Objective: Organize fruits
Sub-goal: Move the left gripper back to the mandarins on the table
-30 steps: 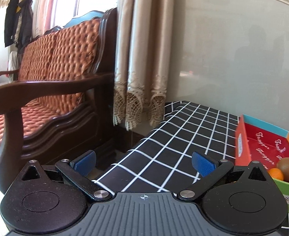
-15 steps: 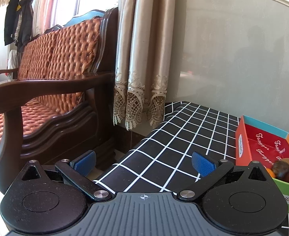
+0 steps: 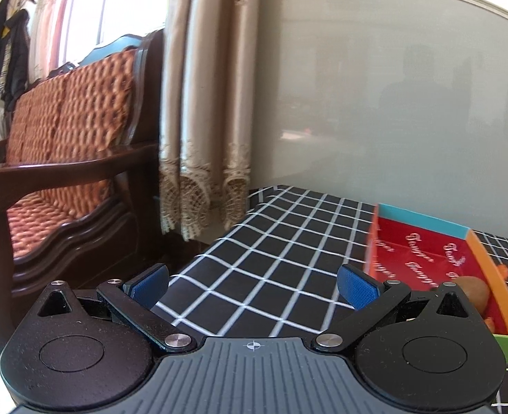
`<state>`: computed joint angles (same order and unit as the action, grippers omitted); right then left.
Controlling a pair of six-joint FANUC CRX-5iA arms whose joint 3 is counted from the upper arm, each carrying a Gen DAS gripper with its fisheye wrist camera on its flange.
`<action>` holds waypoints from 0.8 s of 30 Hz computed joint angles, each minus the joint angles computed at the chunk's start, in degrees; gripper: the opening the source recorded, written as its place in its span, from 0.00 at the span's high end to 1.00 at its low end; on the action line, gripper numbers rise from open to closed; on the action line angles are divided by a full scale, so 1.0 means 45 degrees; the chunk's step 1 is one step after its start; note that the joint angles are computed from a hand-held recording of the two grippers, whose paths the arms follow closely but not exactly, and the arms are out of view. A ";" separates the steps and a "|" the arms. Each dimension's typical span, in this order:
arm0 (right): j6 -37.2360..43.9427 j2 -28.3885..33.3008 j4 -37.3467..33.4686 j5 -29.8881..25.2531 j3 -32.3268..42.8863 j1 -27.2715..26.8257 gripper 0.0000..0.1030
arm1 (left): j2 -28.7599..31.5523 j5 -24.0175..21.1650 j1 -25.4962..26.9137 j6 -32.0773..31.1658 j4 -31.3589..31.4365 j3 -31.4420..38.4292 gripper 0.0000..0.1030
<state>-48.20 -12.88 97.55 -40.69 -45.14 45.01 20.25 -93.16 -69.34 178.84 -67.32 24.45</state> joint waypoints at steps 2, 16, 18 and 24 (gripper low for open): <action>-0.0160 -0.0138 0.0250 -0.0089 -0.0227 -0.0122 0.13 | 0.0252 0.0135 -0.0012 -0.0255 -0.0049 0.0369 0.00; 0.3131 -0.1102 -0.1461 -0.1127 -0.0964 0.0257 0.13 | 0.2358 0.1414 -0.0130 -0.2563 -0.0101 0.3435 0.00; 0.3625 -0.1316 -0.1528 -0.1262 -0.1144 0.0276 0.12 | 0.2676 0.1572 -0.0149 -0.2846 -0.0117 0.3894 0.00; 0.4410 -0.1998 -0.1940 -0.1488 -0.1624 0.0135 0.12 | 0.3555 0.2097 -0.0214 -0.3520 -0.0164 0.5147 0.00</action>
